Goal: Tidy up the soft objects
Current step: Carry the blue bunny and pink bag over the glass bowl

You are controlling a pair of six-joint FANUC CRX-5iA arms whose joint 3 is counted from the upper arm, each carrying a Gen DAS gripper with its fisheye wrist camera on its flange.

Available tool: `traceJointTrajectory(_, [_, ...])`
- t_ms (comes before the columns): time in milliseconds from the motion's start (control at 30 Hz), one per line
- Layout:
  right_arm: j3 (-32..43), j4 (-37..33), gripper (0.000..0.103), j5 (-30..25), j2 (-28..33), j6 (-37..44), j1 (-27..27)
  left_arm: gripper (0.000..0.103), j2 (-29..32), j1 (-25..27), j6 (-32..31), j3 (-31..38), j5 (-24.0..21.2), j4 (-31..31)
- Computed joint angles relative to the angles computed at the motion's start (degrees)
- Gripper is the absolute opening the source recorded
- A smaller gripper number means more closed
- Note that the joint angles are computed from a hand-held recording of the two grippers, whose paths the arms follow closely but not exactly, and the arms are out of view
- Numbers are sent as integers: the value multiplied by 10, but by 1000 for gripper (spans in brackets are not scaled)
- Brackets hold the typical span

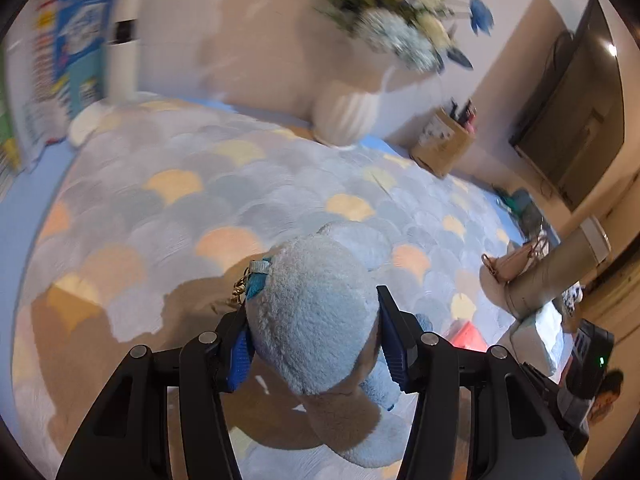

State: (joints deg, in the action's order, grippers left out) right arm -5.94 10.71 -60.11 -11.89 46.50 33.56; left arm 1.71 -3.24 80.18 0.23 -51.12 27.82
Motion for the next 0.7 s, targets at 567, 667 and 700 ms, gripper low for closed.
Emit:
traceJointTrajectory(567, [50, 101, 39, -78, 78, 68, 34, 51, -56, -11, -75, -98, 14, 53])
traceJointTrajectory(667, [59, 53, 39, -74, 63, 85, 32, 51, -66, -13, -89, -99, 11, 54])
traceJointTrajectory(700, [60, 37, 39, -71, 58, 84, 32, 51, -68, -15, -91, -96, 11, 54])
